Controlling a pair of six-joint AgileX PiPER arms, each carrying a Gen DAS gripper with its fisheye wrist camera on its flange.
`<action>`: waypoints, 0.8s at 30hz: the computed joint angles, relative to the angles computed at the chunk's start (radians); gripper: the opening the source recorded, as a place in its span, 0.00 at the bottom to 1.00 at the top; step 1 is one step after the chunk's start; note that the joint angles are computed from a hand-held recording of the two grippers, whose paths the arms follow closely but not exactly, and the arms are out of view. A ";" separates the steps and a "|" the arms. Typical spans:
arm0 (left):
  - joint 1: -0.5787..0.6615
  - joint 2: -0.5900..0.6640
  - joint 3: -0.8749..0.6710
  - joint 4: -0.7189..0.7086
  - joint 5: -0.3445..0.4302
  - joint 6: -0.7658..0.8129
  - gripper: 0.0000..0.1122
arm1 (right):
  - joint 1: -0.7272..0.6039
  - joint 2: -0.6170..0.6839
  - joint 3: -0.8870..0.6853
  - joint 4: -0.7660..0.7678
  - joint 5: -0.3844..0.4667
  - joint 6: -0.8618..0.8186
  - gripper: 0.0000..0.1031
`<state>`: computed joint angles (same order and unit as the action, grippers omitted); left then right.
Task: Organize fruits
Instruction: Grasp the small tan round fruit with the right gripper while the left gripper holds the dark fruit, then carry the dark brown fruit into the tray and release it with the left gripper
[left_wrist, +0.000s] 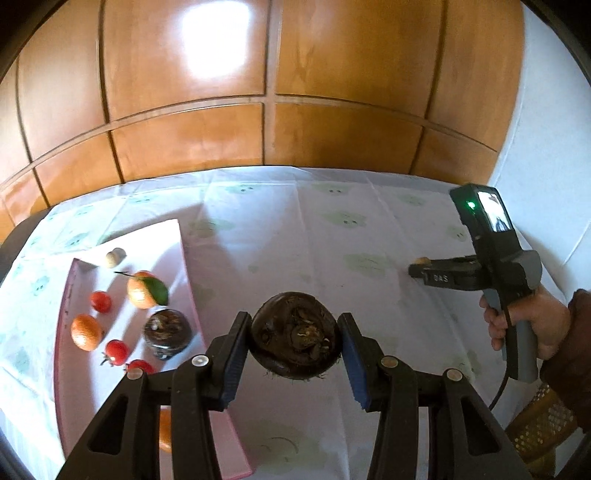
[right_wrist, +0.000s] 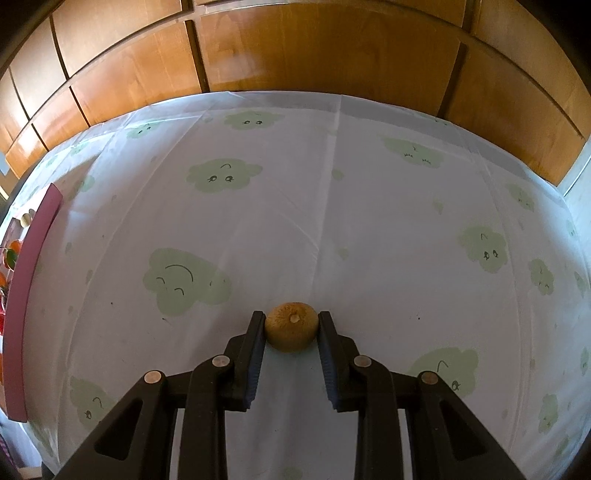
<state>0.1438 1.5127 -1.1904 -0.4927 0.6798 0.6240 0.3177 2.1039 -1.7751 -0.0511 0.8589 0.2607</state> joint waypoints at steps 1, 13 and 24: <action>0.006 -0.001 -0.001 0.003 -0.002 -0.003 0.43 | 0.002 0.000 0.000 -0.003 0.000 0.004 0.27; 0.059 0.002 -0.006 0.002 -0.001 -0.011 0.43 | 0.017 -0.003 0.005 -0.038 -0.003 0.025 0.27; 0.237 0.032 -0.060 -0.069 0.080 0.021 0.43 | 0.020 -0.004 0.005 -0.047 0.000 0.030 0.27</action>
